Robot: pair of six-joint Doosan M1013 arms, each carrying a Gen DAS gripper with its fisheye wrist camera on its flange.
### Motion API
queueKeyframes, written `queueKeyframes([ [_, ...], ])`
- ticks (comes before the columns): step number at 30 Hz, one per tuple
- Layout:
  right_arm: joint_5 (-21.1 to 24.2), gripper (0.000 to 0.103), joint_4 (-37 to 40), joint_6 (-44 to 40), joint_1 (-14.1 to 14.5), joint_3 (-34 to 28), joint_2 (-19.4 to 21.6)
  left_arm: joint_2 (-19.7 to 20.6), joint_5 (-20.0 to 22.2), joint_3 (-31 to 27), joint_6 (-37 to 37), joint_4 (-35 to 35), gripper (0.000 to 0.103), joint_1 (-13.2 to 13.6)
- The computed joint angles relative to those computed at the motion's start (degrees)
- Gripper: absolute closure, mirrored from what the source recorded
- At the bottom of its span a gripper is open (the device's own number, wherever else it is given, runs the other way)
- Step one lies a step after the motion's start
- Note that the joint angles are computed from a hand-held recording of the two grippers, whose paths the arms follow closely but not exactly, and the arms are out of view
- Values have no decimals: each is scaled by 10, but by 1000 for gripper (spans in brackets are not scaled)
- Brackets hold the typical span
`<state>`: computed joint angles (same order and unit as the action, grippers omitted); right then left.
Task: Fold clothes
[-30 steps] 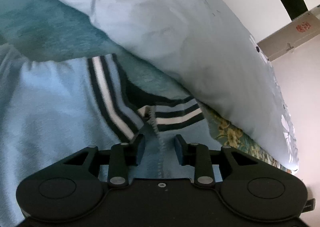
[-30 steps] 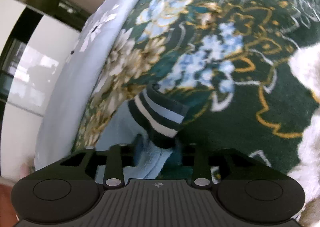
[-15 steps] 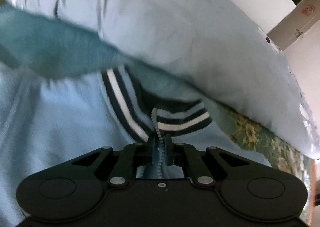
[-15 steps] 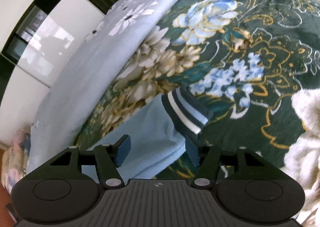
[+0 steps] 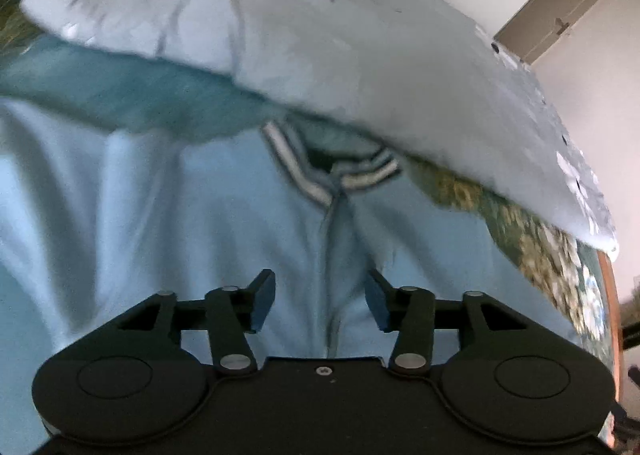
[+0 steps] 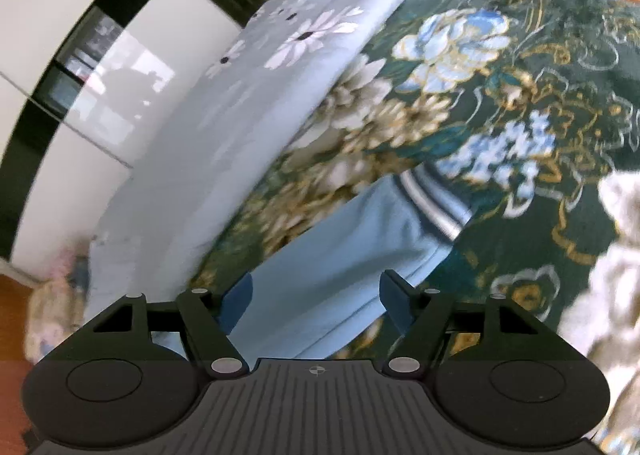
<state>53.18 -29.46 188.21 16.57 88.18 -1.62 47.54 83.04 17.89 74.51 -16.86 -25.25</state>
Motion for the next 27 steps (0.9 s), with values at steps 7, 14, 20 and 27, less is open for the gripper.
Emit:
queueKeyframes([
  [7, 2, 34, 119, -71, 55, -28, 12, -147, -32, 247, 8, -13, 47, 12],
  [14, -28, 34, 203, -26, 111, -5, 21, -218, -25, 376, -20, -39, 47, 21],
  [20, -84, 34, 296, -60, 120, 24, 28, -237, -49, 416, -40, -30, 45, 21],
  [27, -145, 33, 313, -30, 134, 54, 31, -246, -82, 442, -70, -25, 43, 18],
])
